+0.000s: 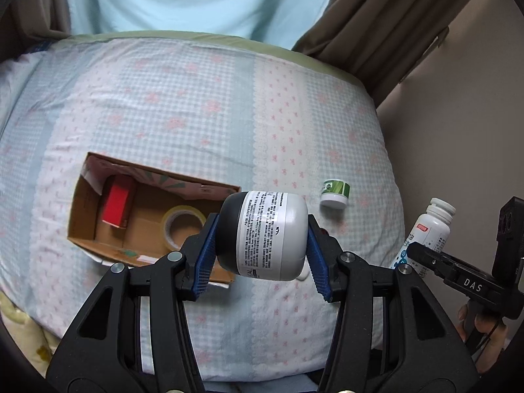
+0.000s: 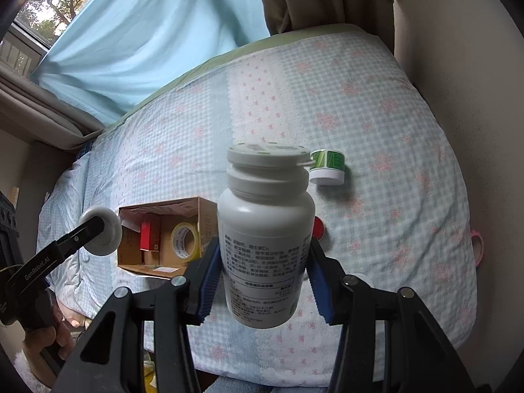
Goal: Organize rigid objects
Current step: 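Place the jar in the cardboard box with the left tool while the right tool places the bottle beside it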
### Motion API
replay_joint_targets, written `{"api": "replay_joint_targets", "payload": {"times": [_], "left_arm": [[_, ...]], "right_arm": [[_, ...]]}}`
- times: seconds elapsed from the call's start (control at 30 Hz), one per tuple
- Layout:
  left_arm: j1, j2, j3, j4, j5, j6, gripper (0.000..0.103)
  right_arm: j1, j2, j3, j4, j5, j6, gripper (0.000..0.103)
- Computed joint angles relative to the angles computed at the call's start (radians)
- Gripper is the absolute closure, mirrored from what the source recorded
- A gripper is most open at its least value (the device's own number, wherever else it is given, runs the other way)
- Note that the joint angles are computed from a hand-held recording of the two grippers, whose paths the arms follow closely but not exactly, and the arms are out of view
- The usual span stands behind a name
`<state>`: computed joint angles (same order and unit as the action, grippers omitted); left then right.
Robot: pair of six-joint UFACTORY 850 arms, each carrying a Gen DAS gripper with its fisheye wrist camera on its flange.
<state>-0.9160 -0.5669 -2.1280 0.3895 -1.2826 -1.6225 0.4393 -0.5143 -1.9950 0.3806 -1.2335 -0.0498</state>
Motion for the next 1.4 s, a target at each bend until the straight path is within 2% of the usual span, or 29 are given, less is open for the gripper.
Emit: {"api": "replay_joint_targets", "payload": {"times": [0.13, 0.33, 0.57, 0.77, 1.0, 1.17, 1.4], "left_arm": [[-0.016, 0.145, 0.194, 0.033, 0.034, -0.059, 0.057], [-0.006, 0.351, 0.479, 0.039, 0.150, -0.079, 0.057], [0.051, 0.549, 0.755, -0.042, 0.273, 0.071, 0.057], [0.125, 0.669, 0.966, -0.156, 0.361, 0.230, 0.057], [0.199, 0.700, 1.118, -0.263, 0.459, 0.377, 0.057], [0.204, 0.657, 1.146, -0.262, 0.502, 0.440, 0.057], [0.197, 0.593, 1.180, -0.267, 0.551, 0.487, 0.057]], "right_arm": [[0.056, 0.029, 0.026, 0.004, 0.011, 0.004, 0.057], [0.167, 0.041, 0.026, -0.018, 0.047, 0.074, 0.057], [0.302, -0.013, -0.025, -0.063, 0.079, 0.275, 0.057], [0.402, -0.137, -0.152, -0.128, 0.041, 0.423, 0.057], [0.463, -0.312, -0.330, -0.152, -0.036, 0.446, 0.057], [0.481, -0.417, -0.420, -0.157, -0.076, 0.395, 0.057], [0.494, -0.500, -0.452, -0.166, -0.073, 0.313, 0.057]]}}
